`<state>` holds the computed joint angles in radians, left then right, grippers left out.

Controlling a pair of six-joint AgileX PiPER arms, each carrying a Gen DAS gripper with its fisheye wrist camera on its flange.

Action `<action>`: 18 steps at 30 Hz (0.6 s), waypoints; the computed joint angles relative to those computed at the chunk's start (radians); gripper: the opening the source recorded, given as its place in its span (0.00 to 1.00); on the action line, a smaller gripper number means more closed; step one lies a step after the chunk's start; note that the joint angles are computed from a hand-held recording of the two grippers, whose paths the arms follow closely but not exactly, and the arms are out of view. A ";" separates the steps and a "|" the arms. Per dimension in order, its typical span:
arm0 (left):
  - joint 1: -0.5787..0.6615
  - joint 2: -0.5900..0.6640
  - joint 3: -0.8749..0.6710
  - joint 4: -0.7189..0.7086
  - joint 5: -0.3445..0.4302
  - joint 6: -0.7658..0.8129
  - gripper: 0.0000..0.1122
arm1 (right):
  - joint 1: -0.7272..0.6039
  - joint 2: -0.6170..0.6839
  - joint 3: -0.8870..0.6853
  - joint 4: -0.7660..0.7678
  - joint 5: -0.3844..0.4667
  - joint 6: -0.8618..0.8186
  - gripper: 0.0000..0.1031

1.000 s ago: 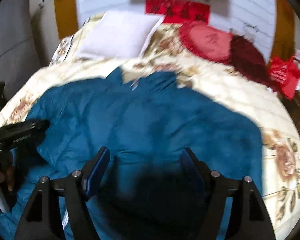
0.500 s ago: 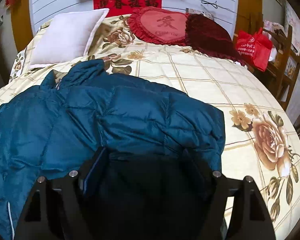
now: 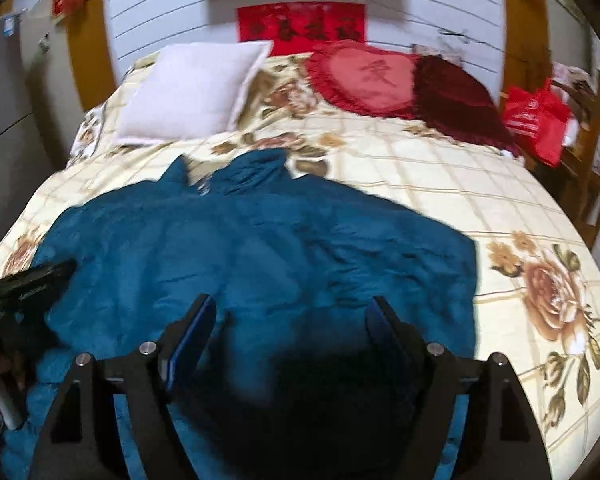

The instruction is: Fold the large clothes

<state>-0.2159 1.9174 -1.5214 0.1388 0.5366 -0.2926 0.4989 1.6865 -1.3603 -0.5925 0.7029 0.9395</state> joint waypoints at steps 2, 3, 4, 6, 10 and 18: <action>-0.001 0.000 -0.004 -0.003 0.006 0.002 0.67 | 0.011 0.043 -0.034 0.005 0.028 -0.027 0.79; -0.002 0.000 -0.004 0.000 0.007 0.001 0.67 | 0.014 0.073 -0.055 0.005 0.053 -0.030 0.79; -0.003 -0.001 -0.002 0.005 0.007 -0.001 0.67 | 0.014 0.095 -0.066 0.007 0.063 -0.026 0.79; -0.002 -0.009 0.003 0.003 0.017 0.013 0.67 | -0.003 0.106 -0.045 0.025 0.023 0.001 0.79; 0.020 -0.058 0.045 -0.077 0.031 0.115 0.67 | -0.009 0.068 -0.024 0.057 0.024 -0.006 0.79; 0.045 -0.176 0.167 -0.111 -0.003 0.171 0.67 | 0.008 -0.124 0.139 -0.040 0.091 0.086 0.79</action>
